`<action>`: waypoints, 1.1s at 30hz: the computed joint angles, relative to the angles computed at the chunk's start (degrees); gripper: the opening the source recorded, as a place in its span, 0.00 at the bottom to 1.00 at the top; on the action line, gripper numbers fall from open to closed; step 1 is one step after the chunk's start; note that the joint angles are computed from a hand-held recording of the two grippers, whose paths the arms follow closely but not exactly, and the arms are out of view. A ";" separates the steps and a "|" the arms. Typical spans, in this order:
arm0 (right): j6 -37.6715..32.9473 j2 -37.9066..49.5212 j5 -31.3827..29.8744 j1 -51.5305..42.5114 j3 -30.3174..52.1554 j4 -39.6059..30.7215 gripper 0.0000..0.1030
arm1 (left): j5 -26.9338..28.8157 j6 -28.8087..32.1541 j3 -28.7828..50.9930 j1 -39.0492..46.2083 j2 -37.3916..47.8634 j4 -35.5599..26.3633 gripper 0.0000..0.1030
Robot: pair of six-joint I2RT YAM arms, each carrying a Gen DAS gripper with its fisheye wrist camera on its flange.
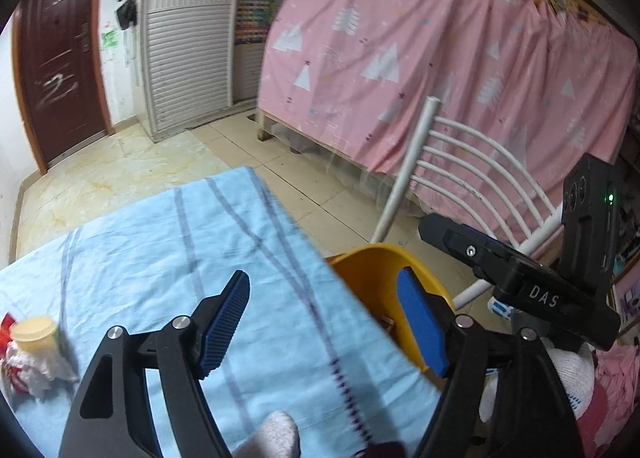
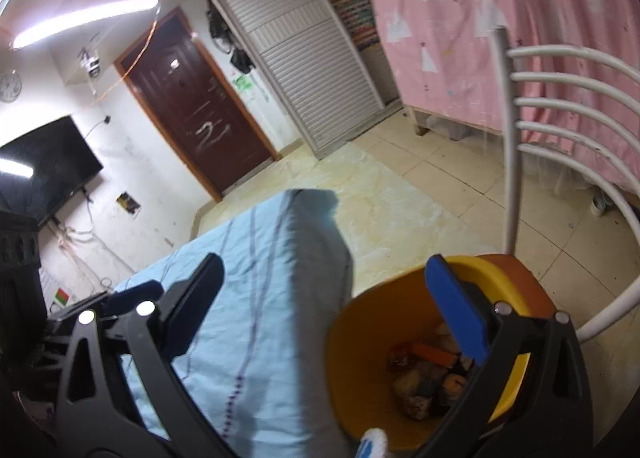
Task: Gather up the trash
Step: 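Move both tools back to the bed toward the toothpaste tube and tissue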
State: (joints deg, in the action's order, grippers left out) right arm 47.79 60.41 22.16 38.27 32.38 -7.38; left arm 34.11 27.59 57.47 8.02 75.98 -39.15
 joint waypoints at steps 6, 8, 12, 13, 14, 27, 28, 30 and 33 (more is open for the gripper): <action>-0.63 10.81 1.37 4.87 9.01 0.20 0.94 | 4.27 4.55 4.07 10.37 3.63 -2.50 0.70; -0.88 14.93 1.65 6.64 12.84 -0.15 0.94 | 5.93 6.42 5.96 14.34 5.68 -3.33 0.71; -0.85 22.43 2.07 9.86 20.36 -1.98 0.94 | 8.74 8.78 10.30 20.44 10.04 -5.64 0.72; -0.92 23.95 2.19 10.42 21.97 -2.46 0.94 | 9.50 9.57 11.50 22.07 11.38 -6.33 0.72; -1.08 25.35 2.24 10.94 23.48 -2.90 0.94 | 10.16 10.22 12.65 23.40 12.64 -6.95 0.73; -2.04 43.66 3.87 17.60 46.81 -12.31 0.94 | 16.04 18.76 26.14 36.15 26.03 -15.15 0.74; -2.09 44.77 3.83 17.84 48.23 -12.80 0.94 | 16.16 19.29 27.36 37.00 27.22 -15.76 0.74; -2.16 47.36 3.35 18.33 51.17 -13.45 0.94 | 16.20 20.38 28.86 38.41 28.90 -16.37 0.74; -2.11 50.90 2.37 18.86 55.34 -14.40 0.94 | 16.15 21.61 31.70 40.20 31.34 -17.66 0.74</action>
